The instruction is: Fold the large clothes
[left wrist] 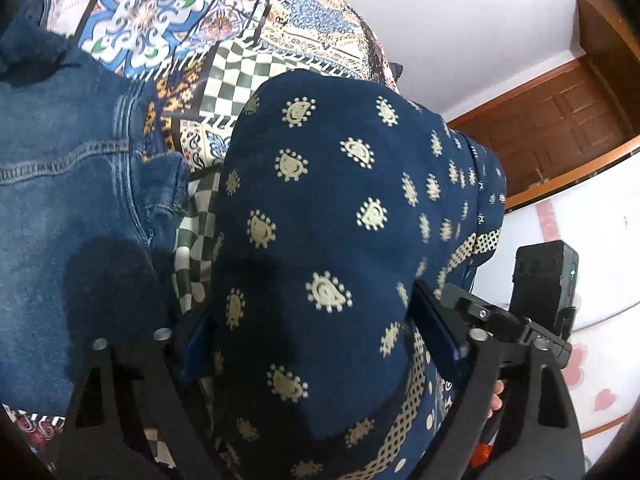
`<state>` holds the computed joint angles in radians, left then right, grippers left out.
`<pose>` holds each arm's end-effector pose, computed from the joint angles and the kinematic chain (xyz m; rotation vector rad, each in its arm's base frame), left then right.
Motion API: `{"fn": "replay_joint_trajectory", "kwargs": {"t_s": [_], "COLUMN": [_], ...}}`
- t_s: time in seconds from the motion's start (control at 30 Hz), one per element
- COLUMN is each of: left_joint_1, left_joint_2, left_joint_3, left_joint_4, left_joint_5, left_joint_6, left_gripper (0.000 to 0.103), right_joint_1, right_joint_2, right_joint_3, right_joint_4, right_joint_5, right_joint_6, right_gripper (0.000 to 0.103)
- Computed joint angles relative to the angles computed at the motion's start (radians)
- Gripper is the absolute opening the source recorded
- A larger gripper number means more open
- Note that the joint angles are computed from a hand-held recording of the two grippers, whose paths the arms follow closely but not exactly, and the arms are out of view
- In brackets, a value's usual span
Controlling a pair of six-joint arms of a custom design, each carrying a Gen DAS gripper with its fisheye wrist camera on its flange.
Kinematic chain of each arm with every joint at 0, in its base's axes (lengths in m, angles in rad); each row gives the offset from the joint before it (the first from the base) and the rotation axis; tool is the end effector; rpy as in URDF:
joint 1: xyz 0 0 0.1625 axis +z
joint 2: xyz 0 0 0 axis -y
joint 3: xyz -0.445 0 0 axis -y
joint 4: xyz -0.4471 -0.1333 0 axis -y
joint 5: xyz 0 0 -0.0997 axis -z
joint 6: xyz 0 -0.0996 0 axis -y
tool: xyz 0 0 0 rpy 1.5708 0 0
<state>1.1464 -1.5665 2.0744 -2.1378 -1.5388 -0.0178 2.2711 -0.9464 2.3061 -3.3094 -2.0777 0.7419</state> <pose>-0.0807 -0.5100 0.2966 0.6288 3.0577 -0.1010 0.3734 -0.3113 0.0423 -0.2022 -2.8663 0.9041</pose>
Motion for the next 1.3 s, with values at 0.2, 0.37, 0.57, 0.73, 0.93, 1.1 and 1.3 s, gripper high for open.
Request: {"fn": "replay_joint_trajectory", "kwargs": {"t_s": [0.2, 0.37, 0.57, 0.73, 0.93, 1.1, 1.3], "left_joint_1": [-0.035, -0.073, -0.068, -0.004, 0.107, 0.201, 0.295], "left_joint_2": [-0.067, -0.146, -0.202, -0.191, -0.129, -0.050, -0.032], "left_joint_3": [0.006, -0.016, -0.106, -0.194, -0.256, -0.280, -0.255], "left_joint_4": [0.030, 0.062, 0.097, 0.127, 0.150, 0.165, 0.123], "left_joint_5": [0.012, 0.046, 0.070, 0.077, 0.099, 0.126, 0.049], "left_joint_6": [0.024, 0.049, 0.105, 0.137, 0.149, 0.162, 0.163], "left_gripper": [0.058, 0.056, 0.056, 0.056, 0.056, 0.057, 0.071], "right_joint_1": [0.044, 0.098, 0.146, 0.128, 0.066, -0.001, -0.020], "right_joint_2": [0.002, 0.029, 0.094, 0.184, 0.299, 0.378, 0.397], "right_joint_3": [-0.035, -0.129, -0.266, -0.374, -0.481, -0.532, -0.501], "right_joint_4": [0.017, 0.101, 0.107, 0.090, 0.125, 0.187, 0.165], "right_joint_5": [-0.013, -0.053, -0.067, -0.029, 0.049, 0.092, 0.083], "right_joint_6": [0.006, 0.005, -0.084, -0.161, -0.185, -0.187, -0.238], "right_gripper": [0.030, 0.028, 0.028, 0.028, 0.028, 0.028, 0.036]}}
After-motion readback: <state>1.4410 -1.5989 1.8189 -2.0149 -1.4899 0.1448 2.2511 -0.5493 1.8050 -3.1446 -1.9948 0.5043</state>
